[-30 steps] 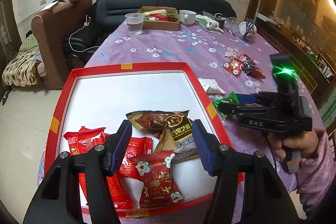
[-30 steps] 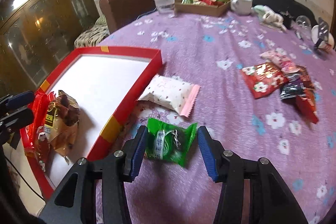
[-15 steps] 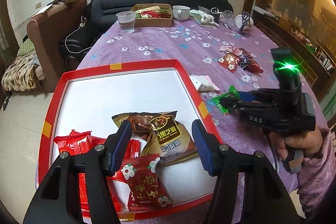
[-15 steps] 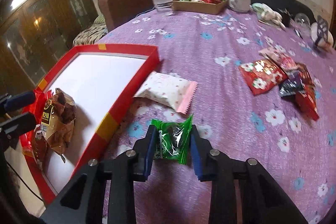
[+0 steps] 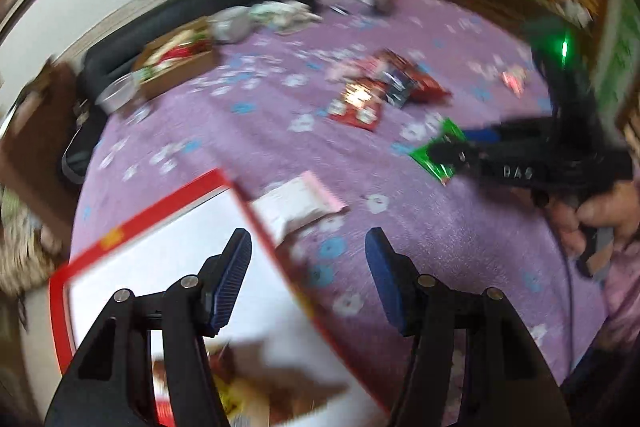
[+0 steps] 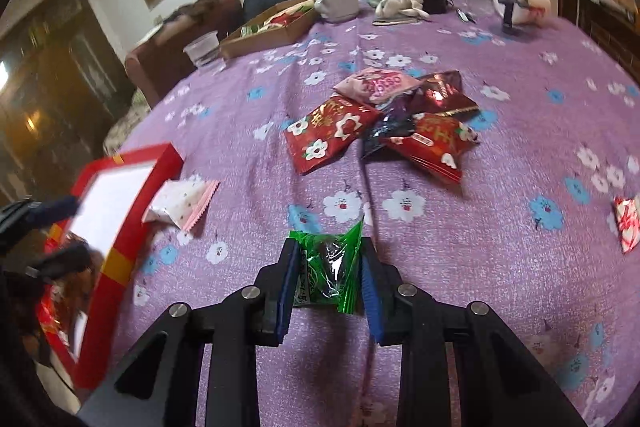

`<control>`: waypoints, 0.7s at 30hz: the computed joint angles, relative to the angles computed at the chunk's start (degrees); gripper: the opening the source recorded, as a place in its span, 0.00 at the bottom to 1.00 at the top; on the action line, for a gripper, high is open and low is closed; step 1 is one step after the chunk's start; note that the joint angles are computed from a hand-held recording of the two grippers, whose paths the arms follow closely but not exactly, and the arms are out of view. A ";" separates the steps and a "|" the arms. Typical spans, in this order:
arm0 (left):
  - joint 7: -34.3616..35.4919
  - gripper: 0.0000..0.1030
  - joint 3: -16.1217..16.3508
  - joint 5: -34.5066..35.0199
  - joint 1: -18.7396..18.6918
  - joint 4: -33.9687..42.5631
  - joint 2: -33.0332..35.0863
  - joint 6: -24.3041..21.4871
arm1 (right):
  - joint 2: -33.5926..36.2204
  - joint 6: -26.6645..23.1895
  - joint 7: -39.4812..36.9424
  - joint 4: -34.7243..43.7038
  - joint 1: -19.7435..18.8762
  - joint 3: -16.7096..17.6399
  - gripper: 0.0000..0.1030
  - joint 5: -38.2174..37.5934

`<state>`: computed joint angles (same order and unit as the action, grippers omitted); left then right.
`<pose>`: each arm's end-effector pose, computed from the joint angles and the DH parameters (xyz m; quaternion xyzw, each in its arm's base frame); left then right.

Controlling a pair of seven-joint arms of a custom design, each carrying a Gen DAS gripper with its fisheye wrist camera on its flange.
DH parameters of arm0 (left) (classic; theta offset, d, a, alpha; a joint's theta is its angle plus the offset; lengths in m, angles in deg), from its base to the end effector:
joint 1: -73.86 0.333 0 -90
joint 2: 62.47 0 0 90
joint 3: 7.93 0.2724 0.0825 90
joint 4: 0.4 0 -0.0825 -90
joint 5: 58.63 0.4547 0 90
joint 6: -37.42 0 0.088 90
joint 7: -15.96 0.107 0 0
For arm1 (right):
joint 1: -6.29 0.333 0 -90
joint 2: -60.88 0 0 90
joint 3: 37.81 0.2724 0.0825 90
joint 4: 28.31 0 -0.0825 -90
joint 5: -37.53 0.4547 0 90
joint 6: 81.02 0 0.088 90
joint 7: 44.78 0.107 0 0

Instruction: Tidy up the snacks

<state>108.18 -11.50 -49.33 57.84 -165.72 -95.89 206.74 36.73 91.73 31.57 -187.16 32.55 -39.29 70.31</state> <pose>0.4189 -0.1555 0.3306 -0.4700 0.8215 -0.2219 0.2346 0.4449 0.1627 0.3153 -0.7060 0.6228 -0.0972 0.3229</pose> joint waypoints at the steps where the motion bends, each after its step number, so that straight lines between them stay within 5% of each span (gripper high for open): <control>1: 0.81 0.56 -0.57 0.86 0.33 1.95 2.33 -1.03 | 0.07 0.39 0.40 -0.09 -0.58 0.77 0.29 -0.67; 21: 6.70 0.56 -5.01 5.54 5.48 16.12 17.86 -9.57 | 0.23 1.03 -0.14 -0.01 1.94 -1.70 0.30 1.96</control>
